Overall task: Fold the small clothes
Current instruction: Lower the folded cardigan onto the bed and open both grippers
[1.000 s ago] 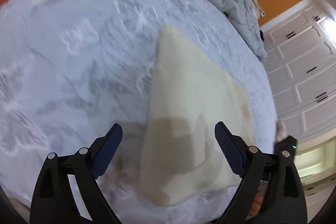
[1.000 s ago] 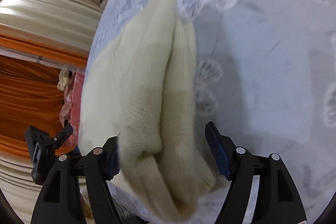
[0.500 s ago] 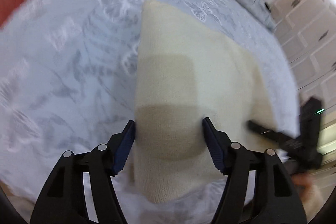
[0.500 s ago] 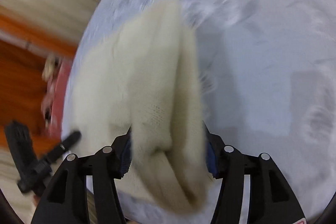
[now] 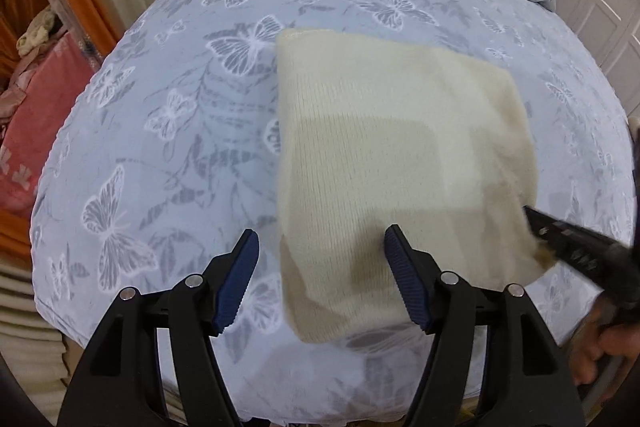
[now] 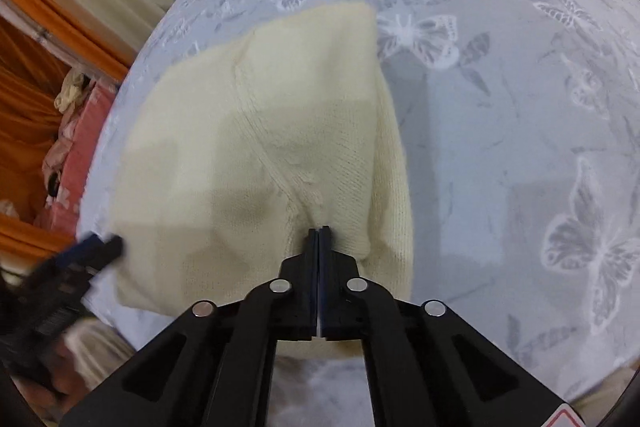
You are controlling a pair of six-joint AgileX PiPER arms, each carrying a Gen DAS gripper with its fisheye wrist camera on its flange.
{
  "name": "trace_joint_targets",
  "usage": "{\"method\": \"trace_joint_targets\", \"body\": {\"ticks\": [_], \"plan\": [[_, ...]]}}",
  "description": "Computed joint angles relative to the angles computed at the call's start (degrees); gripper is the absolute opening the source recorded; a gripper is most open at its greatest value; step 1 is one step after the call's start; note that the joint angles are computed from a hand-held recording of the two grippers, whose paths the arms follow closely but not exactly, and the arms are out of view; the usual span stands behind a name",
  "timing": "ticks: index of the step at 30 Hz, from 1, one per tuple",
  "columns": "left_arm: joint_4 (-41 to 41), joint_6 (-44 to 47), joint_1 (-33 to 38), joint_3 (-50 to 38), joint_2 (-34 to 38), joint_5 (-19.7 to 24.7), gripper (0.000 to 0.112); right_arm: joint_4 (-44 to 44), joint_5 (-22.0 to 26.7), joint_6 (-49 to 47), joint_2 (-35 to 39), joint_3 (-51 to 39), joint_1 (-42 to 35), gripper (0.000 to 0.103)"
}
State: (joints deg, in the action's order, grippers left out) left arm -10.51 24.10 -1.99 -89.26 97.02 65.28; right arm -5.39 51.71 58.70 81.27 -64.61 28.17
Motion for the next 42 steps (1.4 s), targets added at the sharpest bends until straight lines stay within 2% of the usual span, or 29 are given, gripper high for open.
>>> {"method": "trace_joint_targets", "body": {"ticks": [4,8,11,14,16,17,19,22,23,26,31,32,34,37,39,42], "plan": [[0.83,-0.78,-0.05,-0.55,0.31,0.45,0.068,-5.54,3.78,2.66,-1.19,-3.78,3.1,0.0],[2.11,-1.5,-1.03,-0.29,0.14,0.2,0.07,0.05,3.03,-2.7,2.51,-1.31,-0.75,0.0],[3.69,-2.36,-1.86,0.27,-0.31,-0.63,0.071,-1.21,3.78,-1.35,0.62,-4.15,-0.95,0.002],[3.44,-2.27,-1.7,-0.29,0.18,-0.07,0.071,-4.77,5.66,-2.79,2.49,-9.72,-1.51,0.018],[3.58,-2.35,-1.78,-0.47,0.49,-0.07,0.072,-4.21,6.04,-4.95,5.25,-11.72,-3.71,0.037],[3.98,-2.6,-1.99,-0.5,0.58,-0.19,0.073,-2.82,5.73,-6.66,7.15,-12.03,-5.3,0.031],[4.22,-2.8,-2.17,-0.37,0.55,-0.36,0.074,1.61,5.62,-11.89,11.68,-12.51,-8.62,0.008],[4.15,-2.5,-2.13,-0.31,0.78,-0.77,0.079,0.55,3.44,-11.26,10.7,-10.28,-9.25,0.006],[4.32,-2.6,-2.19,-0.13,0.82,-1.04,0.082,1.34,3.36,-12.79,11.88,-9.35,-9.6,0.006],[3.27,-2.58,-1.69,-0.76,2.39,-0.25,0.083,2.73,4.97,-13.8,10.88,-10.33,-9.68,0.009],[0.47,-0.1,1.06,-0.69,0.19,1.06,0.081,-0.57,5.48,-1.72,-4.6,-4.45,-1.8,0.009],[-0.02,0.59,1.65,0.3,-1.04,0.83,0.081,-0.83,5.8,0.23,-5.64,-3.04,0.34,0.008],[0.55,0.74,1.7,2.48,-2.77,0.05,0.081,-0.17,7.74,0.78,-3.15,0.0,3.78,0.007],[4.01,-1.72,0.02,6.8,-3.34,-0.85,0.081,-1.29,4.05,4.05,-2.11,5.05,5.38,0.007],[5.81,-3.38,-0.48,9.29,-3.98,-2.16,0.081,-1.08,4.78,6.24,-4.5,3.96,5.14,0.007],[4.02,-1.34,1.3,11.45,-8.0,-2.6,0.08,-8.35,11.18,13.59,-8.58,-0.44,11.33,0.007]]}}
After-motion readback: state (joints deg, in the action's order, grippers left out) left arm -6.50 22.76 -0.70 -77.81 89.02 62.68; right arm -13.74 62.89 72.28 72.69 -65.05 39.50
